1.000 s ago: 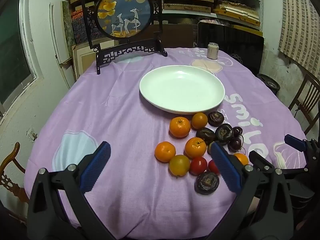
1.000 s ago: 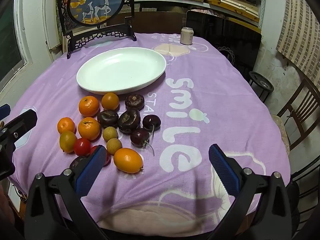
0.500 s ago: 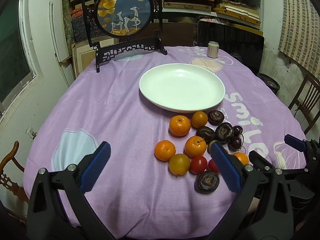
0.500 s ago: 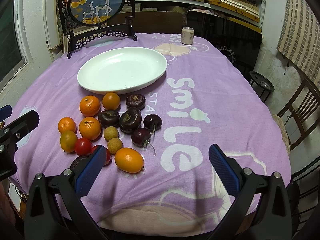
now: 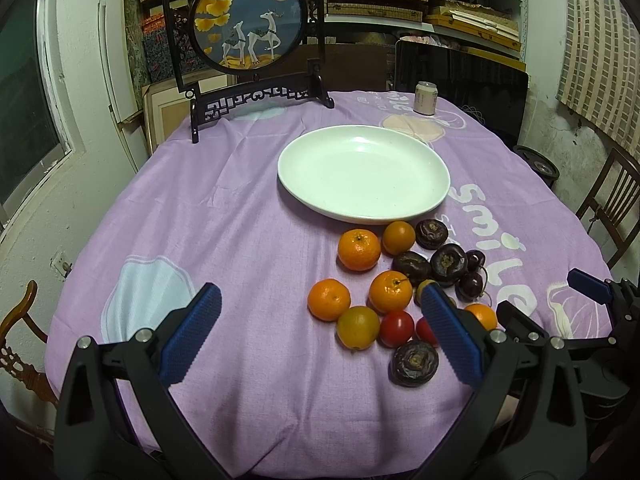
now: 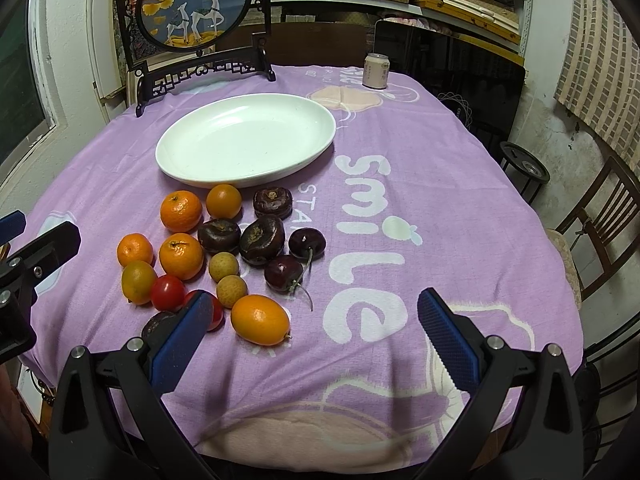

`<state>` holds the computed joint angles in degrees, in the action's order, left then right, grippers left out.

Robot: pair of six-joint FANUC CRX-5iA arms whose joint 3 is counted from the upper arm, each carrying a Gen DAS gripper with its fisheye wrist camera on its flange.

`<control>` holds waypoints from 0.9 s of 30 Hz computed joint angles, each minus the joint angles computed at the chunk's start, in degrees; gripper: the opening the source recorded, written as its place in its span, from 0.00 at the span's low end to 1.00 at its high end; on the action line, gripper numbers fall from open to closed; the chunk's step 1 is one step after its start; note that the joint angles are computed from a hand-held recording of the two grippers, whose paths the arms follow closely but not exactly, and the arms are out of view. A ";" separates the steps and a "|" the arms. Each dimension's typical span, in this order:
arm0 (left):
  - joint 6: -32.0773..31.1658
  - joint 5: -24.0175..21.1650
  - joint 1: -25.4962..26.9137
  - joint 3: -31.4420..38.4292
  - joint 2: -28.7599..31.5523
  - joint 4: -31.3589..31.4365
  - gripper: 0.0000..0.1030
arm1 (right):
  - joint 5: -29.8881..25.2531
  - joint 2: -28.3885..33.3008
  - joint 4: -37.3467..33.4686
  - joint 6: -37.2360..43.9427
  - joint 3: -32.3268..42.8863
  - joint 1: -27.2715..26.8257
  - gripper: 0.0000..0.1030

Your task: Organize fruits

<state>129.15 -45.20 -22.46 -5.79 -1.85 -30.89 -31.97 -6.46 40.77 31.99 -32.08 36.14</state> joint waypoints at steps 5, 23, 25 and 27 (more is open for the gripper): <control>0.08 -0.03 -0.03 0.01 0.04 -0.05 0.98 | 0.00 0.01 0.05 -0.06 -0.02 0.02 0.99; -0.28 0.12 0.25 -0.17 0.01 0.41 0.98 | -0.09 0.06 -0.03 -0.06 0.11 0.14 0.99; -0.07 0.32 0.24 -0.40 0.04 0.28 0.98 | -0.06 0.01 -0.16 0.08 0.09 0.09 0.99; -0.42 0.10 0.30 -0.16 0.01 0.56 0.98 | -0.09 0.02 -0.20 0.12 0.12 0.10 0.99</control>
